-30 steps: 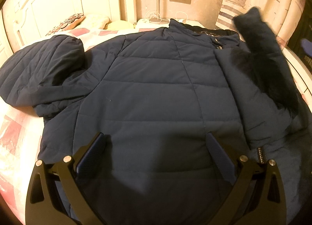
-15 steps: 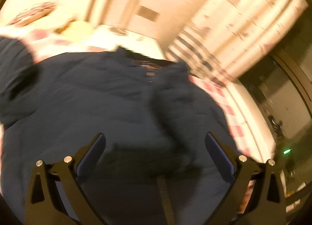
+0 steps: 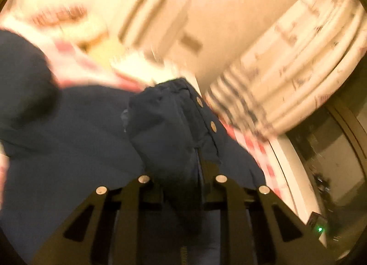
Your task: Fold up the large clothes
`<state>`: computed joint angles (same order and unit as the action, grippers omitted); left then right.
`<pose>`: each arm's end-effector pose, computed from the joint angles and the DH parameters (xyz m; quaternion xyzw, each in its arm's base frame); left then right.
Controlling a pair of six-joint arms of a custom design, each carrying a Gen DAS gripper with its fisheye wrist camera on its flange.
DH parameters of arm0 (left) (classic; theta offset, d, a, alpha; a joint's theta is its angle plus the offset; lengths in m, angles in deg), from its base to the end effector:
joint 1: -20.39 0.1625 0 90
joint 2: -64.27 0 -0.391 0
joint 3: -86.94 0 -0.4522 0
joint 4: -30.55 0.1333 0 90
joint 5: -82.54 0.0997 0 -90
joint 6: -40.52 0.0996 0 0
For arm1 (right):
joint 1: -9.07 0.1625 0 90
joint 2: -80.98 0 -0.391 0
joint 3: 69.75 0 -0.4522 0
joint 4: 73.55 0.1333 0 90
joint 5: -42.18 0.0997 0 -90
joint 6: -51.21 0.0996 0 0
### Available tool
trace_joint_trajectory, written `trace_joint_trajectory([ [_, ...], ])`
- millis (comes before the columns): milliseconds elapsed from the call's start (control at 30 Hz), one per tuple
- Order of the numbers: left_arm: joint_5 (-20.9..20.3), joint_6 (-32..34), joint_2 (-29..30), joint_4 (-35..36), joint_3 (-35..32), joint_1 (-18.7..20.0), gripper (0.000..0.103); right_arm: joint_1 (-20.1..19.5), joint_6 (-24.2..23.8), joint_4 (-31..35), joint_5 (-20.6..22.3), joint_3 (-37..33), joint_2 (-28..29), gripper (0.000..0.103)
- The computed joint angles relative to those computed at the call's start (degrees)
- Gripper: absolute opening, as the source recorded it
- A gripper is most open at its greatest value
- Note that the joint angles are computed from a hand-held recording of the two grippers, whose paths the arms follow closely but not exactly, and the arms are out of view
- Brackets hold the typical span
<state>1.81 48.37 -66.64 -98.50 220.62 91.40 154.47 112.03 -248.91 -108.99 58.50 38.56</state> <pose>0.0325 -0.3646 0.4159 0.1954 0.9272 -0.3163 0.0463 0.3725 -0.2011 -0.0736 -0.0386 -0.8600 0.4301 0.2718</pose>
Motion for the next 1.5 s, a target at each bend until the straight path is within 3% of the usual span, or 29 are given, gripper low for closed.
trace_joint_trajectory([
  [133,2.39,4.03,-1.89,1.08,-2.6,5.09,0.021,-0.27,-1.04,-1.59,0.42,0.23,0.07,0.089],
  [233,3.92,6.1,0.57,5.75,-4.58,9.79,0.032,-0.24,-1.41,-1.99,0.53,0.18,0.17,0.089],
  [300,8.16,7.04,1.4,7.76,-4.14,10.54,0.073,-0.28,-1.03,-1.43,0.51,0.14,0.08,0.089],
  [367,7.4,12.2,0.59,5.29,-2.44,11.79,0.081,-0.19,-0.78,-1.09,0.51,0.1,0.07,0.089],
  [400,9.17,13.83,-0.75,4.04,-1.34,10.67,0.086,-0.21,-0.63,-0.7,0.49,0.04,0.02,0.089],
  [467,13.31,13.62,-3.45,0.17,0.58,8.09,0.086,-0.21,-0.11,0.62,0.35,-0.23,-0.05,0.089],
  [533,18.31,14.38,-9.74,-10.06,5.14,3.66,0.09,-0.25,0.43,2.0,0.22,-0.46,-0.15,0.089],
  [567,18.58,15.55,-11.62,-12.88,6.22,2.33,0.093,-0.28,0.68,2.73,0.14,-0.58,-0.23,0.089],
  [633,17.72,19.52,-13.77,-11.32,6.67,-0.12,0.094,-0.28,1.23,4.04,0.0,-0.81,-0.3,0.089],
  [733,21.5,26.02,-13.38,-6.21,7.6,-2.92,0.095,-0.31,2.19,6.47,-0.14,-1.19,-0.53,0.089],
  [800,25.2,29.8,-10.33,-7.64,9.04,-2.54,0.096,-0.3,2.61,7.49,-0.23,-1.33,-0.62,0.089],
  [900,29.13,26.16,-3.77,-2.56,7.4,-0.13,0.1,-0.3,2.86,7.92,-0.19,-1.36,-0.65,0.089],
  [933,28.67,25.32,-3.72,-1.45,7.08,-0.29,0.101,-0.25,3.29,8.71,-0.15,-1.45,-0.78,0.089],
  [1100,28.99,25.62,-4.3,-0.61,7.15,0.0,0.101,1.21,13.15,26.72,-1.78,-5.1,-2.5,0.089],
  [1300,32.5,25.31,-5.52,-0.66,8.79,-2.52,0.101,0.08,4.62,29.03,-4.78,-10.83,0.08,0.089],
  [1367,31.92,24.94,-4.11,-1.52,8.44,-2.18,0.101,-2.86,5.03,34.32,-3.07,-12.58,0.28,0.09],
  [1400,31.62,24.68,-3.77,-1.56,8.29,-2.07,0.101,-4.18,5.58,35.73,-1.35,-12.95,0.37,0.095],
  [1433,31.27,24.6,-3.48,-1.63,8.1,-1.83,0.101,-5.68,5.15,34.74,0.29,-12.76,0.7,0.097],
  [1500,31.23,24.55,-3.36,-1.68,8.07,-1.78,0.101,-5.82,4.91,33.47,-0.94,-12.8,1.61,0.098],
])
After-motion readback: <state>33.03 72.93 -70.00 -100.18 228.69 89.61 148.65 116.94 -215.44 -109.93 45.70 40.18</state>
